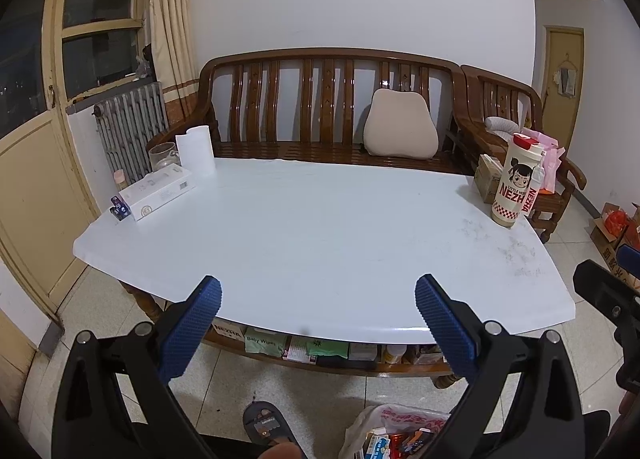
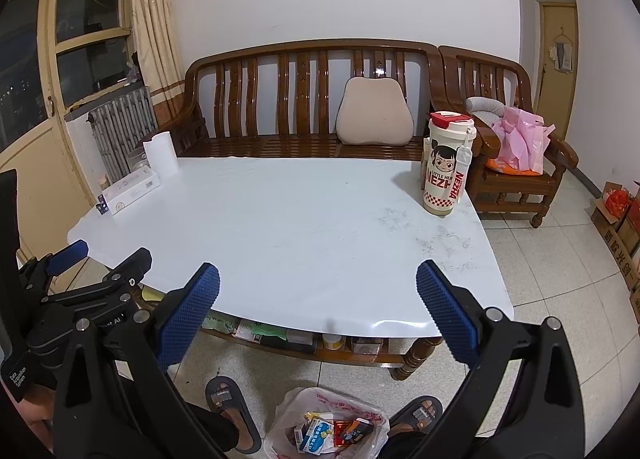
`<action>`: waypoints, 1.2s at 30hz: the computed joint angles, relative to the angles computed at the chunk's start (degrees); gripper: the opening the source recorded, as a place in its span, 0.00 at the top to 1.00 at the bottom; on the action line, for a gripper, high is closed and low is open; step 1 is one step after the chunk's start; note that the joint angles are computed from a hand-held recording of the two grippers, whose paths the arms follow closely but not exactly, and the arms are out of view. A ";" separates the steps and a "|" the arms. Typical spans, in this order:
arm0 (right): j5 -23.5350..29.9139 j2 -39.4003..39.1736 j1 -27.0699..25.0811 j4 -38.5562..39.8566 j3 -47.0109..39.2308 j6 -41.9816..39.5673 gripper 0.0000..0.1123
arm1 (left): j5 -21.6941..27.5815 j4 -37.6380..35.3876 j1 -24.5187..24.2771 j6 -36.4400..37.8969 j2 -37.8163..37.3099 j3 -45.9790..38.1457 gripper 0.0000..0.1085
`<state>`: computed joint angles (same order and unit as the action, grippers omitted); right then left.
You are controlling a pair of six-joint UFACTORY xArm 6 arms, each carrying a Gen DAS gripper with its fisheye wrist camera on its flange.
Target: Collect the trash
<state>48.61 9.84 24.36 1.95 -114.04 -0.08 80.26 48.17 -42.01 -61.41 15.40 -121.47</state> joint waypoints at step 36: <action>-0.07 -0.18 0.24 -0.72 0.56 1.00 0.14 | -0.16 0.05 -0.01 0.14 -0.55 1.02 0.12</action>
